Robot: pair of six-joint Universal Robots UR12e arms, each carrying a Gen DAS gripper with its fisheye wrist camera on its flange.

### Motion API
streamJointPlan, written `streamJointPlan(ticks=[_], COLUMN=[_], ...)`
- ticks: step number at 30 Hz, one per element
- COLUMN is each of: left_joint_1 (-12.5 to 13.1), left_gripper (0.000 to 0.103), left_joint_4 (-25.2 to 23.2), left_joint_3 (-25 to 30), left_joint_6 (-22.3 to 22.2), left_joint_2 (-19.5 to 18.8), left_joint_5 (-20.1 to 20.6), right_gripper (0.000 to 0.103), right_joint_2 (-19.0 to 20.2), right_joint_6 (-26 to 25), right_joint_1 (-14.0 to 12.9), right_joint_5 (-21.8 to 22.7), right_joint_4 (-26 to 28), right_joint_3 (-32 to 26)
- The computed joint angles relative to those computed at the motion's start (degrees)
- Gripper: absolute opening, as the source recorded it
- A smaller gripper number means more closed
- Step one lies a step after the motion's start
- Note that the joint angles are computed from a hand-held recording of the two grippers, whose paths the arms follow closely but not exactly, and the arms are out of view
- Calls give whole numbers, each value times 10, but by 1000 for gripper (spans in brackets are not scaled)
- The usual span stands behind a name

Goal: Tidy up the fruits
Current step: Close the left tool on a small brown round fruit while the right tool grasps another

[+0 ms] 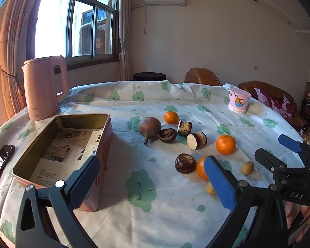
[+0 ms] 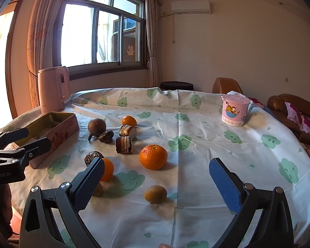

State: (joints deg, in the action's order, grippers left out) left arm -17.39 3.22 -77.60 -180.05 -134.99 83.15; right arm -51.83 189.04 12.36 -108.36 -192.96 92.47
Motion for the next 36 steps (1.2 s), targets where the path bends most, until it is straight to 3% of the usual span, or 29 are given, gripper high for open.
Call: streamJointPlan(ticks=[4,8,11,14,18,22,26,27,30,36], left_joint_1=[-3,-8,-9,-12,-14,-18,-21,-21,-19,-16], left_gripper=[101,92,81,80,61,56,44,37,29,29], left_joint_4=[-29,-55,-80,-98,-136,-167,-212,-217,-222,-210], left_joint_3=[9,14,21,27,40,52,64,66,67,63], left_joint_6=[12,31,40,56,78,97,120,123,129,126], left_joint_2=[-6,-9,-11,-14,-17,-21,-23,-23,-23,-23], left_joint_5=[-26,-46,-76,-89,-108,-116,-115,-118,-127,-136], right_gripper=[102,101,88,73,56,44,32,32,32,31], right_joint_2=[-1,0,1,1,1,1,1,1,1,0], right_joint_6=[11,18,11,8,2,0,-6,-8,-12,-12], right_joint_1=[-7,-12,-14,-17,-20,-23,-25,-25,-25,-27], right_joint_5=[-6,11,32,57,74,94,104,106,108,117], right_joint_4=[11,21,32,50,61,74,87,88,88,73], right_joint_3=[9,13,12,10,9,8,5,5,6,10])
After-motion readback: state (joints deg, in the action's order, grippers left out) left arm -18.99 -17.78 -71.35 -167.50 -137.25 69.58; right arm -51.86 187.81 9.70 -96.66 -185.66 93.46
